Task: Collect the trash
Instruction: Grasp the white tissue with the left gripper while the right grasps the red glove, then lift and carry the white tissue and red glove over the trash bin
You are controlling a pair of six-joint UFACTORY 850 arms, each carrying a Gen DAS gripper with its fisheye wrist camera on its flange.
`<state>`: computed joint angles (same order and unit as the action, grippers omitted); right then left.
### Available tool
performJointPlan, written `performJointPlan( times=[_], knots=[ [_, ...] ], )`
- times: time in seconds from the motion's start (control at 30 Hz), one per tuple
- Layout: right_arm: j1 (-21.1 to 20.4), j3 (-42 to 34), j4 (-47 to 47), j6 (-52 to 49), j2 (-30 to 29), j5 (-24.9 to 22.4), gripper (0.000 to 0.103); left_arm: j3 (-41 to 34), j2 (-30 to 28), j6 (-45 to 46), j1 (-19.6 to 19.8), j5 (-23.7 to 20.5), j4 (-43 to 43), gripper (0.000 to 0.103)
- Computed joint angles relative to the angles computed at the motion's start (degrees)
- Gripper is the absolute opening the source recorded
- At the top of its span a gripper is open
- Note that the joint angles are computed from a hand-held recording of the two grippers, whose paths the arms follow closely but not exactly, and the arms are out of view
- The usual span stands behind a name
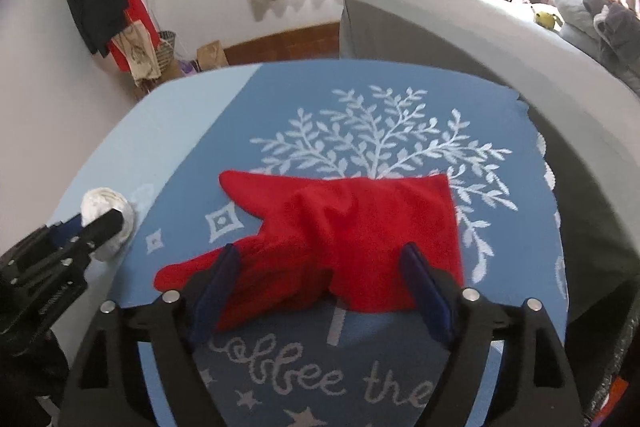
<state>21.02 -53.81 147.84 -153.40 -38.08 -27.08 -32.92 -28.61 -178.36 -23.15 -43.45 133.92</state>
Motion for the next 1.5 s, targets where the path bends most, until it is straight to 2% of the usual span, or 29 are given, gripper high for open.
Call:
performJointPlan(
  times=[0.03,0.1,0.17,0.2,0.23,0.27,0.33,0.5,0.8,1.1,1.5],
  knots=[
    [0.3,-0.3,1.2,-1.1,-0.3,0.7,0.079,0.0,0.0,0.1,0.0,0.1,-0.1,0.032],
    [0.8,-0.4,3.0,-3.2,-0.3,0.8,0.06,-0.1,0.0,0.2,-0.1,0.1,-0.3,0.032],
    [1.0,-0.2,2.9,-4.0,0.0,0.4,0.034,-0.1,0.0,0.3,-0.1,0.0,-0.3,0.032],
    [1.1,0.0,2.5,-4.3,0.1,0.1,0.029,-0.1,0.0,0.3,-0.1,0.0,-0.3,0.032],
    [1.2,0.3,2.7,-4.9,0.3,-0.1,0.019,-0.1,0.0,0.5,-0.2,-0.1,-0.5,0.032],
    [1.1,0.6,2.1,-4.3,0.5,-0.4,0.012,-0.1,-0.1,0.4,-0.2,-0.2,-0.5,0.032],
    [0.4,0.9,0.1,-1.5,0.7,-1.0,0.008,0.0,-0.1,-0.2,-0.3,-0.5,-0.1,0.032],
    [-2.1,3.6,-3.1,1.6,3.6,-4.7,0.007,0.3,0.5,-1.0,-1.9,-1.0,-0.8,0.032],
    [-5.4,9.3,-7.5,4.2,11.2,-9.3,0.007,0.9,4.2,0.7,-7.9,-2.7,-4.8,0.032],
    [-9.4,15.2,-11.3,6.8,18.1,-13.2,0.006,0.2,8.9,8.0,-13.7,-2.6,-14.6,0.032],
    [-15.7,22.2,-16.3,8.0,27.5,-16.0,0.006,-1.0,13.7,16.4,-21.2,-3.8,-24.5,0.032]
  ],
)
